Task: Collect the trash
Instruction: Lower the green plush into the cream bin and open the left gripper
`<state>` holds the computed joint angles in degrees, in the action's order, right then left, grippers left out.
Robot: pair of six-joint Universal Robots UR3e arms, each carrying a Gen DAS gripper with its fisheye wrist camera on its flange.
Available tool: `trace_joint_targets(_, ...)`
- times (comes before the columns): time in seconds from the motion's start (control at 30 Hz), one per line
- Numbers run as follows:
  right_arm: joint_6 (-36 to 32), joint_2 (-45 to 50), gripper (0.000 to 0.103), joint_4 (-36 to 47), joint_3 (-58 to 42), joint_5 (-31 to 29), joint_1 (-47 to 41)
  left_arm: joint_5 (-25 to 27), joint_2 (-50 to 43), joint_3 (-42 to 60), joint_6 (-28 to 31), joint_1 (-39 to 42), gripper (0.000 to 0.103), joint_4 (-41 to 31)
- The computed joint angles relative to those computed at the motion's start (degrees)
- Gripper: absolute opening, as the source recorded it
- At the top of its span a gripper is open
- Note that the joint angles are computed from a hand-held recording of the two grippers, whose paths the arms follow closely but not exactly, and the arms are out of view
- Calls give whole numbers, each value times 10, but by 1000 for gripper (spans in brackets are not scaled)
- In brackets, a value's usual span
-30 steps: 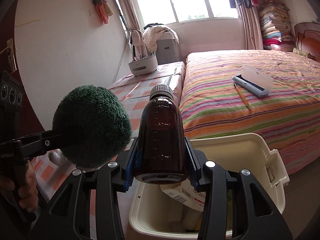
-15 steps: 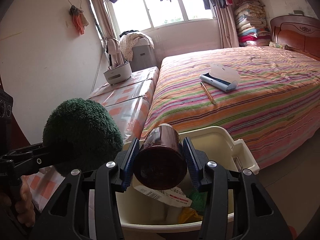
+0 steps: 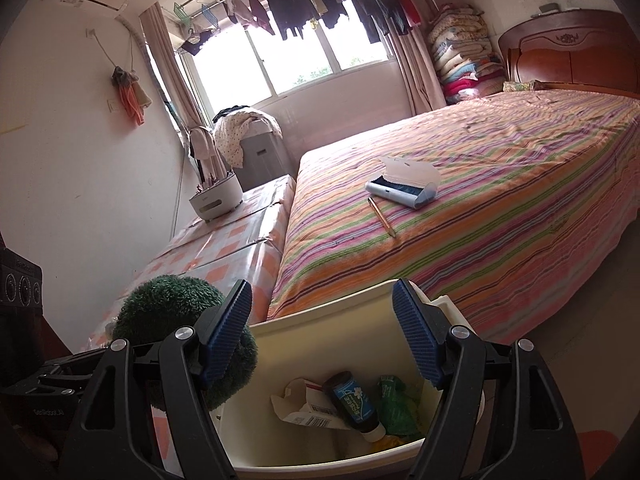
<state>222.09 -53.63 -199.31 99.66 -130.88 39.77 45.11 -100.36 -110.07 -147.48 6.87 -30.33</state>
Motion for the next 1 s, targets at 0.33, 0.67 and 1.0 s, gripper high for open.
trace_joint_targets(0.33, 23, -2, 72, -35, 19, -31, 4, 25, -25, 16, -10, -31, 68, 13)
trace_joint_targets(0.67, 32, 2, 73, -53, 26, -51, 8, 52, -45, 31, -9, -64, 71, 16)
trace_joint_targets(1.0, 34, 4, 73, -61, 30, -48, 8, 67, -40, 14, -32, -65, 82, 54)
